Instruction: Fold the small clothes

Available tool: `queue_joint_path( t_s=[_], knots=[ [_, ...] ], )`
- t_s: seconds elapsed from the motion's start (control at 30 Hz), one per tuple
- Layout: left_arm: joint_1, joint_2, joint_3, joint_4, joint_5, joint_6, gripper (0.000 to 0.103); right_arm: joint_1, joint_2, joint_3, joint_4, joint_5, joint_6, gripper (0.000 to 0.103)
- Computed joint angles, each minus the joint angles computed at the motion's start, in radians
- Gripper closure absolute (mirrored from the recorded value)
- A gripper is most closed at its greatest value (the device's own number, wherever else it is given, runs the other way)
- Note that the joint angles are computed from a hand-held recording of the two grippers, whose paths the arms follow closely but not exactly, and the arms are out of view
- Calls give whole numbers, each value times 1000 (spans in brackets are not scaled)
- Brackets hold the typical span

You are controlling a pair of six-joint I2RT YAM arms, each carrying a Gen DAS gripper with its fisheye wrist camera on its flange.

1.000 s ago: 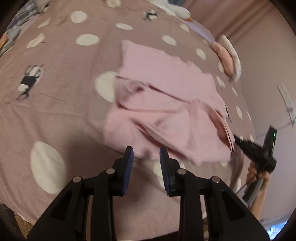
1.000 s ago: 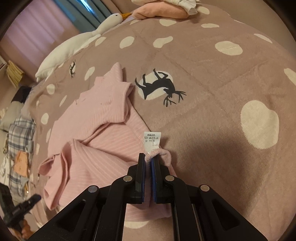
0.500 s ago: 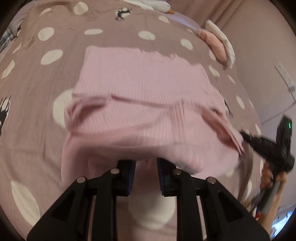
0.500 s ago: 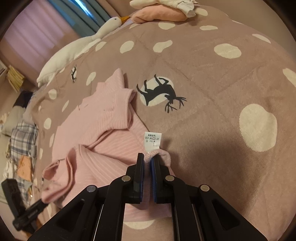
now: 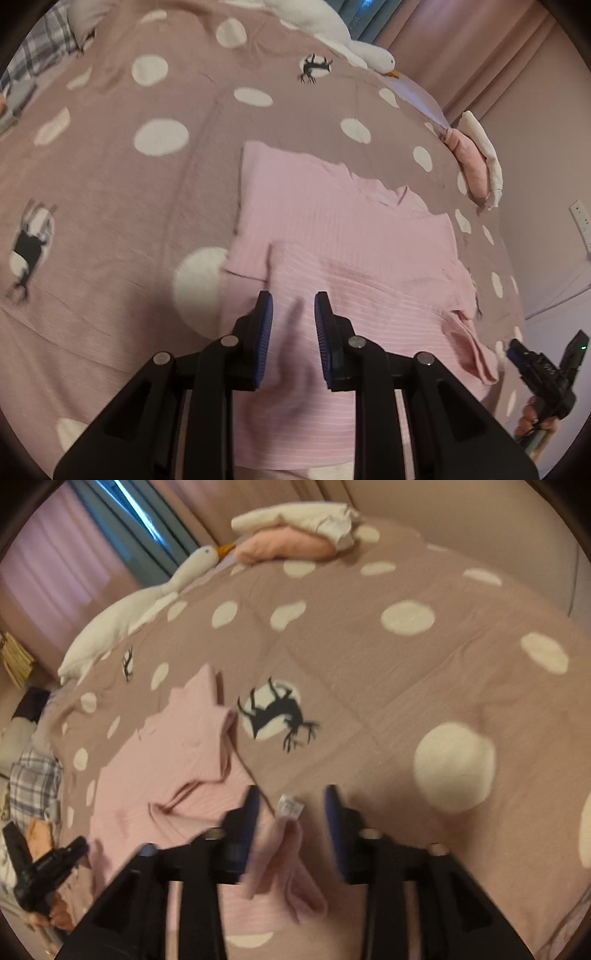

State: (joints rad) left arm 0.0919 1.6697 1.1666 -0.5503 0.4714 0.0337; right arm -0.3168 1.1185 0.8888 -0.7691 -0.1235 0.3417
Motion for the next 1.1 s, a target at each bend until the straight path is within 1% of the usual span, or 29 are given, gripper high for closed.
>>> queue_joint_path(
  t_s=[0.07,0.1,0.13,0.17,0.2,0.27,0.37,0.43,0.47,0.53,0.6,0.67,0.7,0.73,0.8,0.9,0.93,1.03,1.1],
  knots=[
    [4,-7,2,0,-13,13,79,6,5,16,-29,9,-26,62],
    [6,-8,7,-4,-16,17,78,17,4,21,-43,22,-38,60],
    [8,-2,15,-6,-17,20,75,41,2,26,-65,37,-57,53],
    [10,6,21,-5,-16,20,71,54,-1,29,-78,42,-73,50],
    [10,13,27,-4,-18,18,70,78,-6,28,-93,50,-92,46],
    [7,33,39,0,-24,15,66,126,-21,22,-122,52,-118,46],
    [4,65,58,-3,-10,13,65,161,-27,3,-147,-10,-123,46],
    [4,91,75,-9,17,18,65,178,-16,-12,-138,-29,-120,46],
    [3,106,86,-11,25,17,65,196,-5,-21,-127,-10,-116,46],
    [-4,126,100,-17,9,14,65,230,27,-27,-108,42,-102,46],
    [-10,133,101,-9,-6,16,65,247,59,-38,-75,54,-109,46],
    [-13,140,101,-1,-14,20,66,256,86,-44,-38,77,-109,57],
    [-16,144,101,2,-19,20,66,257,108,-38,-23,94,-111,66],
    [-17,148,100,5,-23,21,67,254,116,-33,-14,103,-107,69],
    [-21,157,103,12,-33,17,67,225,130,-16,23,96,-98,72],
    [-21,162,103,20,-36,13,67,181,149,13,71,80,-83,72],
    [-20,163,104,20,-36,12,67,172,157,25,81,91,-81,72],
    [-21,156,104,15,-51,15,67,150,174,56,92,130,-79,72],
    [-16,139,93,21,-49,23,67,127,177,66,93,120,-84,72]
  ],
)
